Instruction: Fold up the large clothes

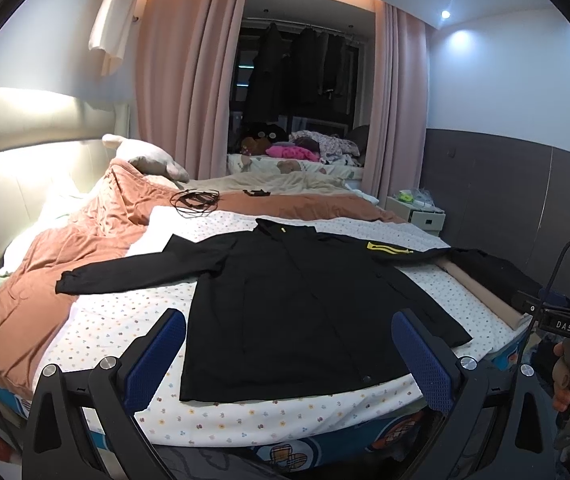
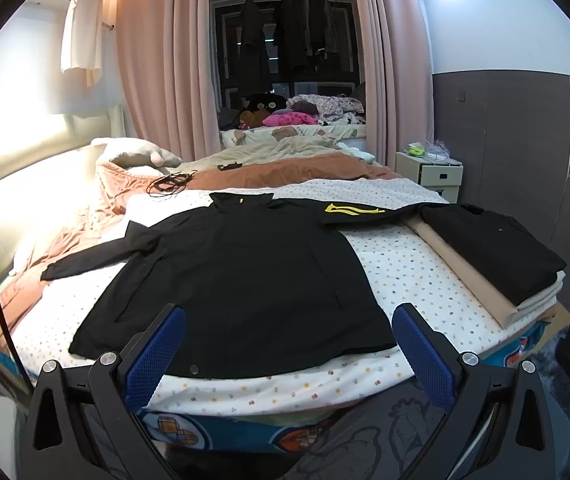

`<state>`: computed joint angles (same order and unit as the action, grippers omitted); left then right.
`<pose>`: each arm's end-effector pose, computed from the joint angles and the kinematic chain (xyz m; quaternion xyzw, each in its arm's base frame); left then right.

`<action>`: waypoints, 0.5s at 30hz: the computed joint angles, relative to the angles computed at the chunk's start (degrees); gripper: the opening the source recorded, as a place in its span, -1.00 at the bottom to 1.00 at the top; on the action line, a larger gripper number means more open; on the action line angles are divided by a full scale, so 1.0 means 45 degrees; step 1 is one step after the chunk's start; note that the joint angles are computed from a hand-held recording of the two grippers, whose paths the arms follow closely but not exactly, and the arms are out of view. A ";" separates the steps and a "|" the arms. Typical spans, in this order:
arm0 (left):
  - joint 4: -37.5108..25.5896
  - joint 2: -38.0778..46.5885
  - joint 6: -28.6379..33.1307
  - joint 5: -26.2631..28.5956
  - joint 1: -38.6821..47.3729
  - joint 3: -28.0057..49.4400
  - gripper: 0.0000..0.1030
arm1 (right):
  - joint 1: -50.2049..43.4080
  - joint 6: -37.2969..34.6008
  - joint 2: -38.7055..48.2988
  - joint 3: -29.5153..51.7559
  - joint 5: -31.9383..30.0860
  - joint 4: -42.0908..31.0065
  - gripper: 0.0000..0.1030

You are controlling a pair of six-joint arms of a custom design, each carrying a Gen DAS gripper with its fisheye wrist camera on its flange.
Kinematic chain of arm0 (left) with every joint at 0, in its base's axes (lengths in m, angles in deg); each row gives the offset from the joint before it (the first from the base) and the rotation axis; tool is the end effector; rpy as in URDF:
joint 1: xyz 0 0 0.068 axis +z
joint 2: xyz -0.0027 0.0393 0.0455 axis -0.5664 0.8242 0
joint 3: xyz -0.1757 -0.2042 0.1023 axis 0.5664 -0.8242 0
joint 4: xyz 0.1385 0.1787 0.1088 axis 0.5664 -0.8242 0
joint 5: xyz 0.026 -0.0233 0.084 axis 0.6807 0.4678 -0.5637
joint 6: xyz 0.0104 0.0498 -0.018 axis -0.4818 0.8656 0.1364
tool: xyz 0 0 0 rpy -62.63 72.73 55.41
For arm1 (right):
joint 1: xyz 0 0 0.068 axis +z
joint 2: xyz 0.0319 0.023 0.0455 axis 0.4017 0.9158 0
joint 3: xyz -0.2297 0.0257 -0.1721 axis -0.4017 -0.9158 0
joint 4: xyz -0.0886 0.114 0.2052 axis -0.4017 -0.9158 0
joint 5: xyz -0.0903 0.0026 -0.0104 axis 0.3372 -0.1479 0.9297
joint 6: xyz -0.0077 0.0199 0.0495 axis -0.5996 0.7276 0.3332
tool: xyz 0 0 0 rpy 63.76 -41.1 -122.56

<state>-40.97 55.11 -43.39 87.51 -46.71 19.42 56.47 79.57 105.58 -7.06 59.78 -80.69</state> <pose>0.2879 -0.0667 0.3093 0.0970 0.8174 -0.1273 0.5533 0.2097 0.1111 0.3513 0.0737 0.8545 -0.0212 0.5137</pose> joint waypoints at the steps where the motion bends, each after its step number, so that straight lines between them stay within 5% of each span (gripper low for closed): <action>1: 0.0015 -0.0023 -0.0015 0.0004 0.0022 -0.0012 1.00 | -0.0006 0.0016 0.0014 -0.0010 -0.0037 0.0021 1.00; 15: 0.0233 -0.0191 0.0016 0.0052 0.0066 -0.0279 1.00 | -0.0066 0.0032 0.0019 -0.0093 -0.0097 0.0127 1.00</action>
<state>-39.92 54.25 -43.32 87.74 -46.41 18.16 56.17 79.72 105.66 -7.48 59.34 -80.12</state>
